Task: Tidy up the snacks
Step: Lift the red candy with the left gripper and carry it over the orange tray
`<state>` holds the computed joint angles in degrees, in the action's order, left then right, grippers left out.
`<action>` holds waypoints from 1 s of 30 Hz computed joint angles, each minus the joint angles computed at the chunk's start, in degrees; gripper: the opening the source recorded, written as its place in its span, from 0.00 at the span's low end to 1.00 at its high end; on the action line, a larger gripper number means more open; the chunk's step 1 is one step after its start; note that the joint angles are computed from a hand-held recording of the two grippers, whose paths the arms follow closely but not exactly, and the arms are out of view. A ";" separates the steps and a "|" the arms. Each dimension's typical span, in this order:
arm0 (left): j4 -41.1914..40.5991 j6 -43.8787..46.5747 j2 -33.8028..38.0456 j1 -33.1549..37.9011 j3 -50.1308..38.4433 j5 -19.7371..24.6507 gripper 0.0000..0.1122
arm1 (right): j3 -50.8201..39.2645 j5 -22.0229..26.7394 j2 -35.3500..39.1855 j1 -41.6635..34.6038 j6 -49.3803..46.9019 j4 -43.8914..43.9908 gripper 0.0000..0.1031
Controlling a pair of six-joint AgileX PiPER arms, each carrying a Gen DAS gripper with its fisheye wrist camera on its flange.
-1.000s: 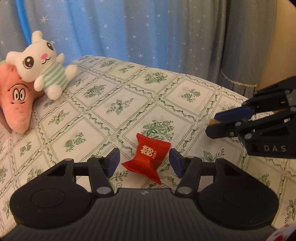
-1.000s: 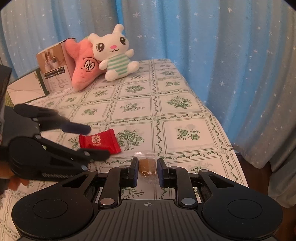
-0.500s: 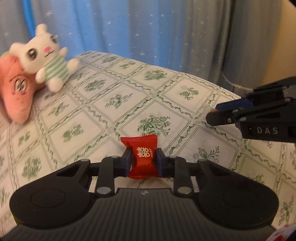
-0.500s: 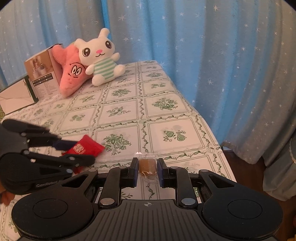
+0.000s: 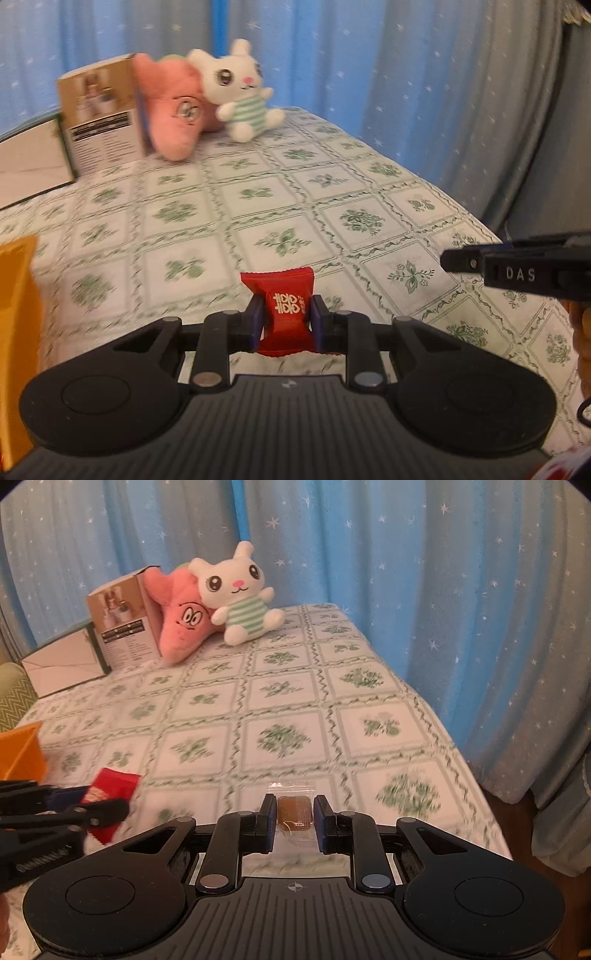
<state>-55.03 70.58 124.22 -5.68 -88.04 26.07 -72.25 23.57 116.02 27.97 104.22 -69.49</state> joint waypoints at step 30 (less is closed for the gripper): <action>-1.41 5.83 -28.57 30.26 20.56 12.87 0.21 | -22.59 20.16 2.42 27.90 -15.57 18.17 0.21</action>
<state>-56.44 76.41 95.65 24.59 -67.48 38.94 -94.85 43.74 118.44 55.87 88.65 -51.32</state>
